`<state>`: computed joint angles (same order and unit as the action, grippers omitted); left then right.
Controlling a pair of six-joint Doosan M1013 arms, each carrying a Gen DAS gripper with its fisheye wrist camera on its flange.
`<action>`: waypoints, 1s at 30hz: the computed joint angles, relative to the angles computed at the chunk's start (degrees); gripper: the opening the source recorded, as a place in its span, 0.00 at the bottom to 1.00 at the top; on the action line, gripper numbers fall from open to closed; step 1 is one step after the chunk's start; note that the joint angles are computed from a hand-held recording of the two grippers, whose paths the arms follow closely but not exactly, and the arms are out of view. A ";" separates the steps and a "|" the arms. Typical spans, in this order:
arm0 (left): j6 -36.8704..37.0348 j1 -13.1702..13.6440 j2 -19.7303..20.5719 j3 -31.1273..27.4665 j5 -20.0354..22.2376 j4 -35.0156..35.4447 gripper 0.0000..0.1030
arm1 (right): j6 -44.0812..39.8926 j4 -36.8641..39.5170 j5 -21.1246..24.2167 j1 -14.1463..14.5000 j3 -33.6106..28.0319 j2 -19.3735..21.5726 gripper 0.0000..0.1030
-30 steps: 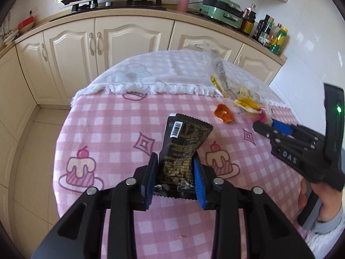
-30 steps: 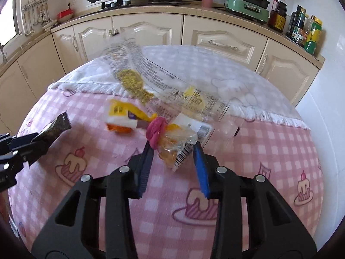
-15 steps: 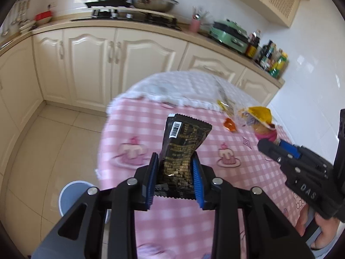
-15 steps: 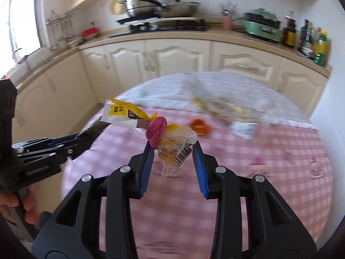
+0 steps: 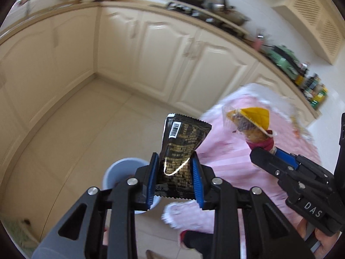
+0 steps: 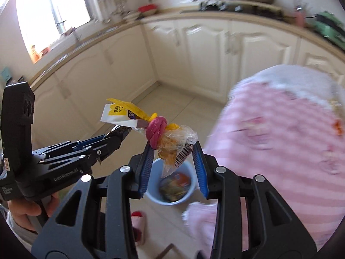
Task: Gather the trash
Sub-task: 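Carry the black bag and clear bag over the bucket and open the right gripper, then open the left gripper over the bucket to drop the black bag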
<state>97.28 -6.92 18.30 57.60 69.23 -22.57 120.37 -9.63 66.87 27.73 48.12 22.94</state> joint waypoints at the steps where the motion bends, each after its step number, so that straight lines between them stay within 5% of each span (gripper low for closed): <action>1: -0.78 0.80 0.25 0.42 0.13 0.40 0.28 | -0.73 0.79 0.85 0.32 -1.12 1.45 0.35; 7: -4.66 3.76 2.66 1.97 1.76 1.99 0.28 | -3.70 3.92 7.41 1.21 -7.32 8.99 0.35; 18: -7.32 4.46 8.96 0.19 7.09 3.85 0.28 | -2.51 8.83 13.22 -0.21 -11.37 16.50 0.44; 30: -7.22 2.61 12.19 -1.00 10.00 3.49 0.28 | -1.93 8.13 13.63 -1.30 -7.02 15.89 0.52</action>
